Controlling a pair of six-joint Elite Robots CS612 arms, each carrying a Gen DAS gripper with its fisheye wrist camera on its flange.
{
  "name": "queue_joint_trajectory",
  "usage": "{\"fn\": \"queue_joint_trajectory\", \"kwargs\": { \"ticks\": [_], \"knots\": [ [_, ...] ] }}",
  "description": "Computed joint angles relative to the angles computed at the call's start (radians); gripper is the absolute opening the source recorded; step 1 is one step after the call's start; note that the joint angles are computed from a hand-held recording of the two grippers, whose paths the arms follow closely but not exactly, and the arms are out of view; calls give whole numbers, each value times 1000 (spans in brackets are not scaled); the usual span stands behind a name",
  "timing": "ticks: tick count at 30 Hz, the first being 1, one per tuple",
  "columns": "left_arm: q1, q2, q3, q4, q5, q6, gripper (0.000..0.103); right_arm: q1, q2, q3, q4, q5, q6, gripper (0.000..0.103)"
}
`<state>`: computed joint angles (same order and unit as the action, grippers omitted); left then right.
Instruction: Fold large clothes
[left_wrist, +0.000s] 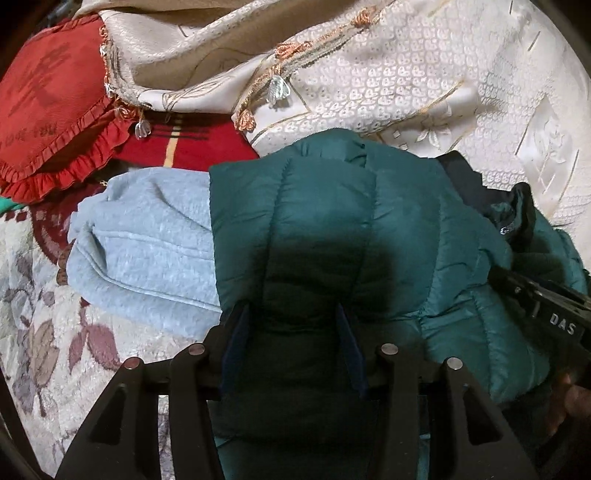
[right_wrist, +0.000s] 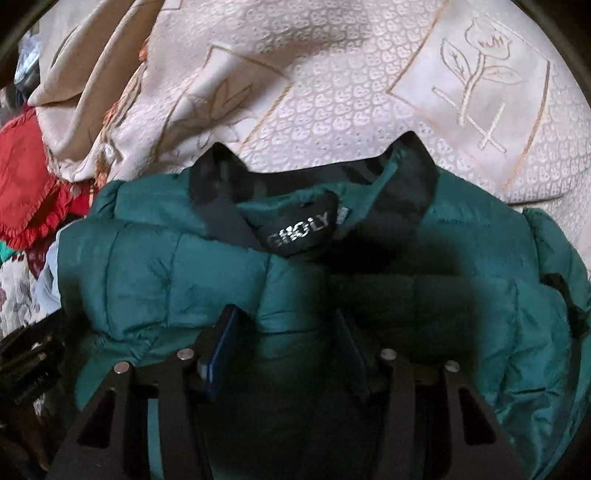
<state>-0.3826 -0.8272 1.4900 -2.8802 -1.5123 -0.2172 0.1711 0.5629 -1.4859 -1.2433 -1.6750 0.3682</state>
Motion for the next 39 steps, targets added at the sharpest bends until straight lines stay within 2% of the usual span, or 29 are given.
{"fn": "queue_joint_trajectory", "kwargs": {
  "ticks": [3,7,13,16,17,20,28,32,35,37,39],
  "knots": [
    [0,2,0,-2,4,-6,32,9,-5,-4,8,-29,-18,54],
    [6,5,0,-13,-10,-11,32,9,5,-67,43,0,-12,56],
    [5,4,9,-30,-3,-10,32,16,30,-165,121,15,-83,62],
    [1,2,17,-40,8,-8,33,21,40,-175,178,-60,-109,63],
    [0,2,18,-40,13,-5,34,20,46,-177,195,-77,-99,63],
    [-4,1,23,-48,25,-5,34,4,59,-193,196,-45,-38,63],
    [-7,-7,33,-57,43,-12,35,-15,79,-291,227,-15,48,64],
    [-7,-34,74,-144,17,-39,34,-31,80,-331,207,-60,86,65],
    [-17,-48,98,-214,4,-19,34,-39,75,-326,197,-83,80,67],
    [-27,-54,103,-227,-11,16,35,-37,69,-303,180,-114,84,67],
    [-32,-53,94,-195,-39,34,35,-37,62,-260,165,-147,107,67]
  ]
}}
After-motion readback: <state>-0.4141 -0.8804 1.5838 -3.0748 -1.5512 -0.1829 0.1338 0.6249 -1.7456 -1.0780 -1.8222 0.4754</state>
